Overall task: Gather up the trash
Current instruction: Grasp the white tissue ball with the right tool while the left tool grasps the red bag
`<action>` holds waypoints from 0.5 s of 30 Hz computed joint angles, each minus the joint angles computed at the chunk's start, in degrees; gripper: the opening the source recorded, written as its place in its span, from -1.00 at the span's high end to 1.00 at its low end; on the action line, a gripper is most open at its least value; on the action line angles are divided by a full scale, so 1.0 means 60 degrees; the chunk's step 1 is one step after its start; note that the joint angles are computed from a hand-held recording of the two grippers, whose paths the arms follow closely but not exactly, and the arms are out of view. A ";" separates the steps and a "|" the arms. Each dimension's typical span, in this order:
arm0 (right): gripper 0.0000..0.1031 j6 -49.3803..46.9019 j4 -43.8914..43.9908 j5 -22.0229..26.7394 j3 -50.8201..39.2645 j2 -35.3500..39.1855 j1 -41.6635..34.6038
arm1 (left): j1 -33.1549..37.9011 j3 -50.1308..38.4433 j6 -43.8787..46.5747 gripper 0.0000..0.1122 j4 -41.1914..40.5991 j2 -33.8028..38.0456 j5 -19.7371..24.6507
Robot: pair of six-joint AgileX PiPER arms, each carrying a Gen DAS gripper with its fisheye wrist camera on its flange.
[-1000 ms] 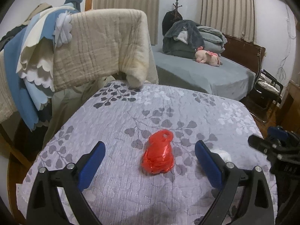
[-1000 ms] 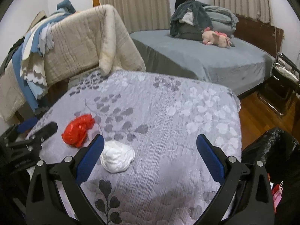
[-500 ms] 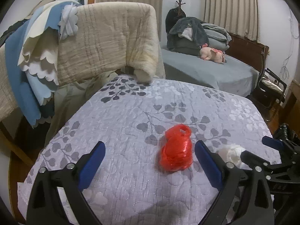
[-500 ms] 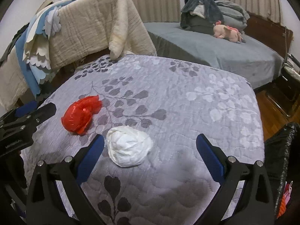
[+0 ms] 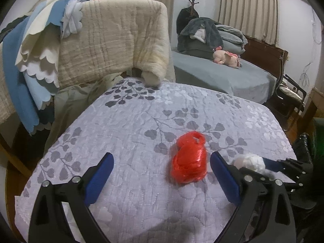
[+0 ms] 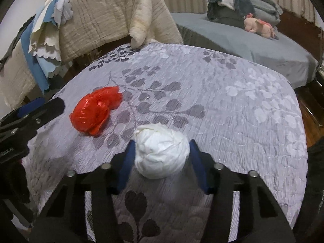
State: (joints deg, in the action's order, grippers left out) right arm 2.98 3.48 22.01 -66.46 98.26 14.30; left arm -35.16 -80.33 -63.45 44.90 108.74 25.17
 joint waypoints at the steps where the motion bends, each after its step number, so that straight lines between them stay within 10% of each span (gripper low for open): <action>1: 0.16 -0.0174 0.0153 0.0000 0.0012 -0.0025 -0.0034 | -0.0023 -0.0046 0.0056 -0.67 -0.0056 0.0041 -0.0012; 15: 0.19 -0.0032 -0.0185 -0.0061 -0.0001 -0.0374 -0.0844 | -0.0047 -0.2021 0.2607 -0.43 -0.2301 0.1544 0.0458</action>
State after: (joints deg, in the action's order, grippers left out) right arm 2.79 2.37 21.64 -66.46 96.02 9.23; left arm -35.44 -92.46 -47.81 31.09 118.00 27.92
